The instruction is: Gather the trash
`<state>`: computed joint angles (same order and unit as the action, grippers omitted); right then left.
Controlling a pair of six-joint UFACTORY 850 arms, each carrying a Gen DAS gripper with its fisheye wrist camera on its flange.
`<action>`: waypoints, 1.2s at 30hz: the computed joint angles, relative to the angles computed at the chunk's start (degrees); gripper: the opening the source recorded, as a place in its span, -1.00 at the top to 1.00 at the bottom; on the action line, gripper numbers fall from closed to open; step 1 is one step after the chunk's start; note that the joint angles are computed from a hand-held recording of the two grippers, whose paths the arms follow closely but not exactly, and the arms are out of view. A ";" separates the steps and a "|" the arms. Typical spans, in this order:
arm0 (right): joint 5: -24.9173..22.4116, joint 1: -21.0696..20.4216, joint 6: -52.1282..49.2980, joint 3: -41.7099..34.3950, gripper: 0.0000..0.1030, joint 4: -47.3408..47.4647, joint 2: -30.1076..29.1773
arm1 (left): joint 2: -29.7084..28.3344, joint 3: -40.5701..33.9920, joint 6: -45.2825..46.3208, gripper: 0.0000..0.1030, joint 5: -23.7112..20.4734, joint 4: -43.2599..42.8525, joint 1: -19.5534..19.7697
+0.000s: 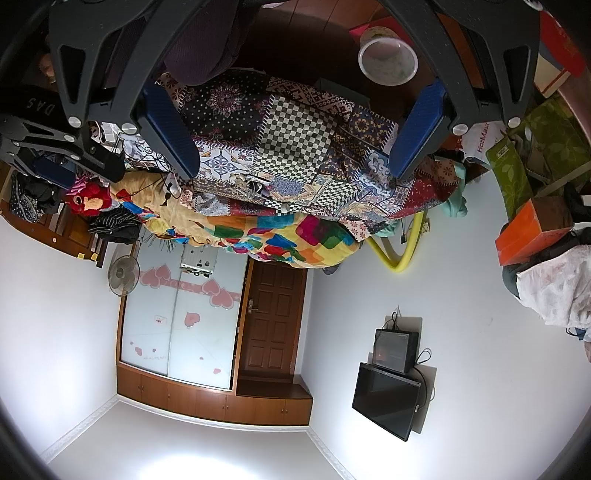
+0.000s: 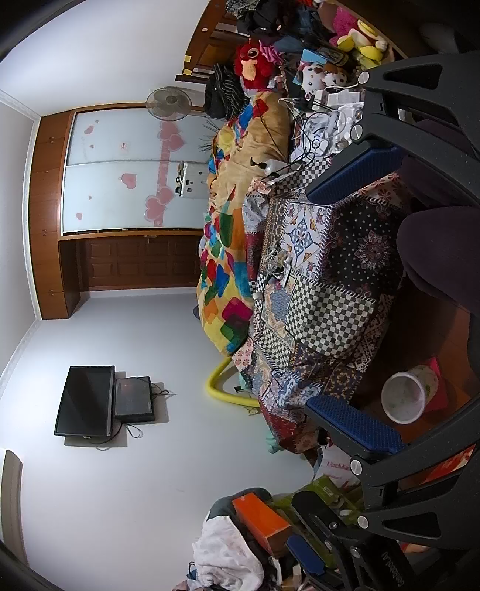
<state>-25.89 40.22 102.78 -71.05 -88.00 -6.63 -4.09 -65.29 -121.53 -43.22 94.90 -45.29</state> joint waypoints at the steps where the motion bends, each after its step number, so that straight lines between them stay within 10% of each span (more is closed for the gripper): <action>1: 0.01 0.01 -0.56 -0.13 -1.00 0.48 -0.12 | -0.09 -0.03 -0.03 -1.00 0.14 -0.04 -0.01; 21: 2.18 -6.14 -4.83 -8.60 -1.00 1.96 -7.23 | -9.71 -12.20 5.67 -1.00 2.32 -2.11 4.88; 36: 6.90 -15.16 -27.56 -24.78 -1.00 19.99 -20.06 | -30.80 -40.64 28.08 -0.99 12.15 -19.01 11.19</action>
